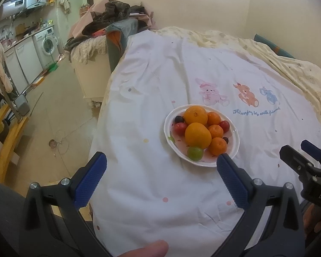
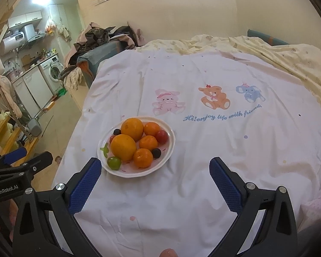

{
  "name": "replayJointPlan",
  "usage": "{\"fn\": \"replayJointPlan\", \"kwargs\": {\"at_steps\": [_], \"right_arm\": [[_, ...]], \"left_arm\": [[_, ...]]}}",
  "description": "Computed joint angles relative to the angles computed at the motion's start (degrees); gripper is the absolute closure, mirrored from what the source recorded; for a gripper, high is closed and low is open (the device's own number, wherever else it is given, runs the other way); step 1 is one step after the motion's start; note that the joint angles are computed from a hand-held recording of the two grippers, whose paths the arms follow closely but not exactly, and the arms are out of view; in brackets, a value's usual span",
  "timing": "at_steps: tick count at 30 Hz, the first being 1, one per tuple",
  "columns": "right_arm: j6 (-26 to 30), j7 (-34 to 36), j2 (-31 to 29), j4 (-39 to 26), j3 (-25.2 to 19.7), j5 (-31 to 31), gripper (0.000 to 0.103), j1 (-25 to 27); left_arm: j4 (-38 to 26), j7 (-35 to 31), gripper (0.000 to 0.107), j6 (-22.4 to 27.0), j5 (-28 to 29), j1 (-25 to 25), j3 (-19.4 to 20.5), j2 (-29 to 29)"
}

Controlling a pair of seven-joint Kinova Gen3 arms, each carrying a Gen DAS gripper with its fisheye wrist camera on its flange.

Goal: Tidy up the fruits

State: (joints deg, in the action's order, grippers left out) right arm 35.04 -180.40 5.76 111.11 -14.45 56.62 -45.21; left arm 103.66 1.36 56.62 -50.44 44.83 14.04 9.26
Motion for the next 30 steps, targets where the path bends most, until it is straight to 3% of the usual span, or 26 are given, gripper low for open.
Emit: {"fn": "replayJointPlan", "kwargs": {"at_steps": [30], "right_arm": [[-0.37, 0.01, 0.08, 0.26, 0.27, -0.98, 0.0, 0.32]], "left_arm": [[0.23, 0.41, 0.006, -1.02, 0.78, -0.32, 0.04, -0.27]]}}
